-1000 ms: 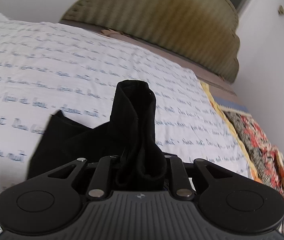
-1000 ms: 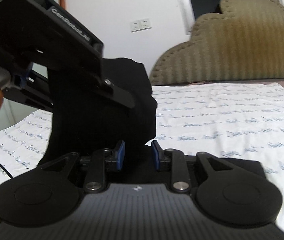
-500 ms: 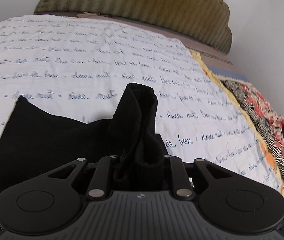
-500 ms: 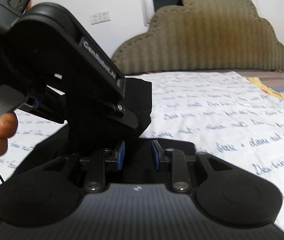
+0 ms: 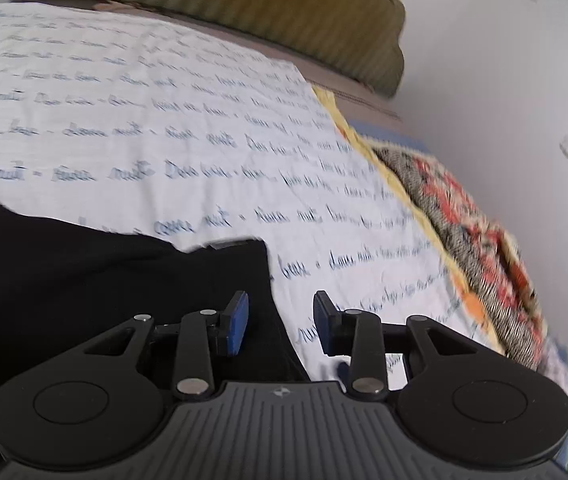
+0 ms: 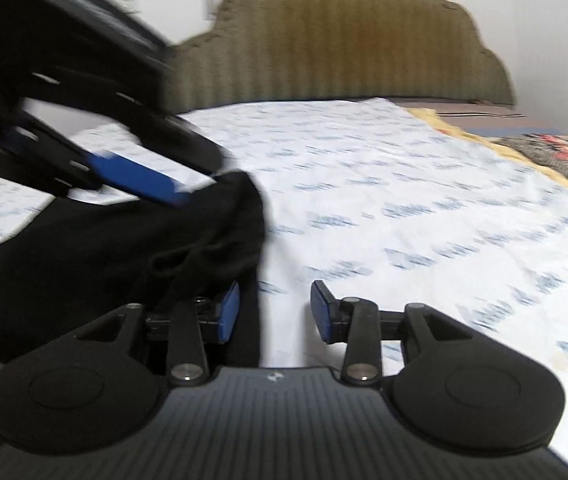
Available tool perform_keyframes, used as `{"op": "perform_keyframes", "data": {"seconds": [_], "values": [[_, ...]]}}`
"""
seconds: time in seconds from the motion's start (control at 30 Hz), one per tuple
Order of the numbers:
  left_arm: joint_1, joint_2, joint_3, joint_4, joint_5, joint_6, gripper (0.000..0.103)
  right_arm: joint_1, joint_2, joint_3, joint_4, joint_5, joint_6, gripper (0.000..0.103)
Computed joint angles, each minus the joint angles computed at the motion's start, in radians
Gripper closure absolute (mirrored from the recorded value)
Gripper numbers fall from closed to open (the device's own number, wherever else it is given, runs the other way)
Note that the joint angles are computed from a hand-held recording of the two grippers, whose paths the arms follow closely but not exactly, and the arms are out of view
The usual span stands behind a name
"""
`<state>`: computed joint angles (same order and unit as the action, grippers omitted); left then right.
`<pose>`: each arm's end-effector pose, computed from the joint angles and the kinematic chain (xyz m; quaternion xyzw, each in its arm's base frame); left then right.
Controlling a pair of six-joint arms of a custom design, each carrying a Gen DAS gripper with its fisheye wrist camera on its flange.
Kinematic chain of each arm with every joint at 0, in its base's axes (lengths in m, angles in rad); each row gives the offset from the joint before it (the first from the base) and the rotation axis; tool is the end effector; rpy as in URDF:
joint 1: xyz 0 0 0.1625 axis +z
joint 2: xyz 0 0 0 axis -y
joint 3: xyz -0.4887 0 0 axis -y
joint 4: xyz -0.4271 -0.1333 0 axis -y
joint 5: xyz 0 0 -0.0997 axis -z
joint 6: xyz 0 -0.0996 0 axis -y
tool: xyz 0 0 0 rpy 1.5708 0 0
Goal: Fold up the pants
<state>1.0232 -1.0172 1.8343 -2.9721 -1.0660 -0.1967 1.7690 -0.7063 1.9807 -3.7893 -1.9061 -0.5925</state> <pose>-0.1993 -0.6754 0.2491 0.0911 0.9256 -0.3467 0.1214 0.2228 -0.5990 0.0968 0.2682 -0.8396 0.4105 0.2336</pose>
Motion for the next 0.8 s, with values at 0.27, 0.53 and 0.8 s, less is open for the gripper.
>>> {"op": "perform_keyframes", "data": {"seconds": [0.27,0.53,0.8], "values": [[0.001,-0.09,0.099,-0.02,0.271,-0.062,0.048,-0.009,-0.044,0.08,-0.139,0.088,0.018,0.065],[0.028,-0.156,0.151,0.038,0.317,-0.119,0.048,0.019,-0.057,0.067,0.027,0.202,-0.038,0.067],[0.014,-0.128,0.154,0.012,0.357,-0.067,0.048,-0.01,-0.042,0.04,0.102,0.185,0.079,0.093]]}}
